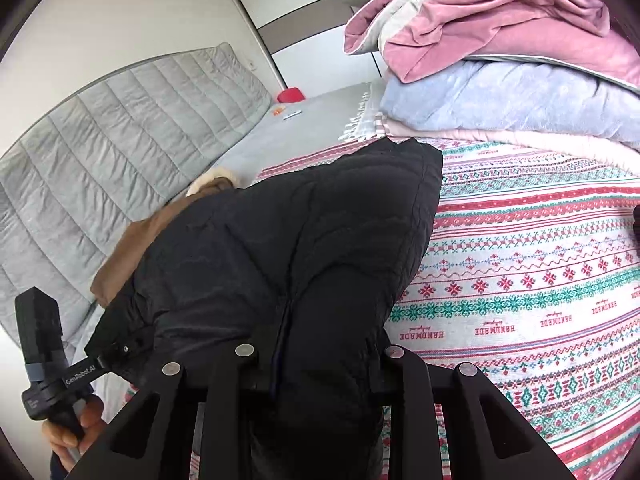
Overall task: Fold large clothes
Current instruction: 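Clamp the jacket bundle with both tools and lift it off the blanket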
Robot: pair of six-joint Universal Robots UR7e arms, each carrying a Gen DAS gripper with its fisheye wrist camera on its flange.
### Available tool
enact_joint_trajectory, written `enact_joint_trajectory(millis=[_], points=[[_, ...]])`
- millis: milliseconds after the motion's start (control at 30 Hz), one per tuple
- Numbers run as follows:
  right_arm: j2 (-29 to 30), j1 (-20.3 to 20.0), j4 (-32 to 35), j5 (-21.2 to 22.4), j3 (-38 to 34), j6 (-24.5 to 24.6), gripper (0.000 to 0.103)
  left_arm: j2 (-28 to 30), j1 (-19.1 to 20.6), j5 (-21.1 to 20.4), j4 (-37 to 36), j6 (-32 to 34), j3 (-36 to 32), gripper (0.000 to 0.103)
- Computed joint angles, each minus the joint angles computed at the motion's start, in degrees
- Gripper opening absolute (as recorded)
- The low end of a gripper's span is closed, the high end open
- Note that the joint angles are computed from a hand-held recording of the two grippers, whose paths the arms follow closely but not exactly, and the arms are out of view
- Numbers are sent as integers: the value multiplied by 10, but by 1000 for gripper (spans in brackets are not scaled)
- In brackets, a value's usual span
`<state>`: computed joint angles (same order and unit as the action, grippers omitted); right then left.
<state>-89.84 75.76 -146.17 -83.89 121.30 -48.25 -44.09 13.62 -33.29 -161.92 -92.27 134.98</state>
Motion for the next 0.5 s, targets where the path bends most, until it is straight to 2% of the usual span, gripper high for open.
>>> enact_joint_trajectory(millis=[167,300,400,500], points=[[-4,-3,-2,9,-2,2,27,3,3,2,-33,21,-1,18],[-5,2,5,16,-9,16,27,-10,10,-1,-10,39,-14,18],[14,27,-4,4,-27,38,26,-37,28,-6,3,81,-26,18],[42,72,-18,-16,-53,62,25,-75,49,9,40,127,-43,17]])
